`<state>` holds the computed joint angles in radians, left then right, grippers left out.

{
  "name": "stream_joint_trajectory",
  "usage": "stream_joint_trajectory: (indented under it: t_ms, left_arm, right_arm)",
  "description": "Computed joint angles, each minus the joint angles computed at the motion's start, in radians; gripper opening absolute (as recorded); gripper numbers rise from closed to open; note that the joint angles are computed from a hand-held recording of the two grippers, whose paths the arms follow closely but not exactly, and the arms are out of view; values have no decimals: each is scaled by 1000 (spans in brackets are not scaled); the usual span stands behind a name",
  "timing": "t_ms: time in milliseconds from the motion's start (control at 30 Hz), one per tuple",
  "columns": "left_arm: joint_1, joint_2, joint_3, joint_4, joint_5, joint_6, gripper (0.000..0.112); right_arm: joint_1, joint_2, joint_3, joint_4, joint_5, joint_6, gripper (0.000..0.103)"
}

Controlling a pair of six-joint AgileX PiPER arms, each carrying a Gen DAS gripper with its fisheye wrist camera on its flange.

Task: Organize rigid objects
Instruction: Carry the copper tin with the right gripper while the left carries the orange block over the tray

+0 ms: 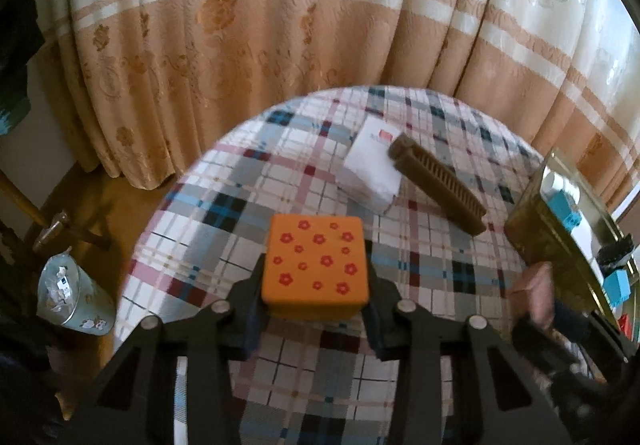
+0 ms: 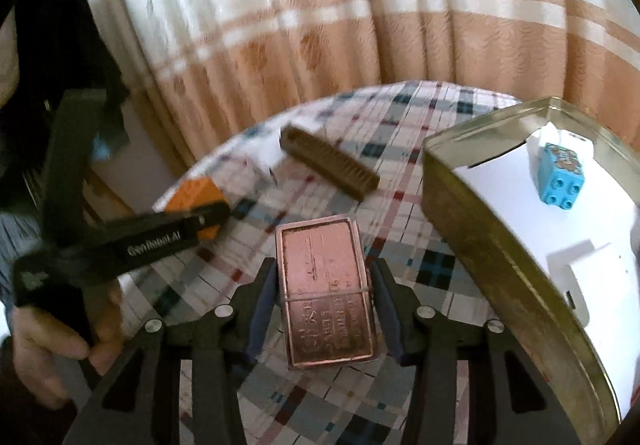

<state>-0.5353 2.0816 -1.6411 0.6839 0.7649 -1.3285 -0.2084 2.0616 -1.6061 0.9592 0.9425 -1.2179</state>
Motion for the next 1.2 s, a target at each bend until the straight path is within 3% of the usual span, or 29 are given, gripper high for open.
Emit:
stream_joint_trajectory:
  t_ms: [167,733,933,1200]
  left_arm:
    - [-35,-23,26,105,-1,-111,40]
    - [-142,43,-175,161,77,-41,40]
    - [-174,103,-303,140,98,34,40]
    - [-215,262,-623,50,175,219,40]
  right_arm:
    - [-71,-18,21,158,65,-35,49]
    - [-201,-91,116,397,-21,-156,49]
    - [-262,-68,70,410,-2,-106,49]
    - [-335,-45,29,413,-29,-52,49]
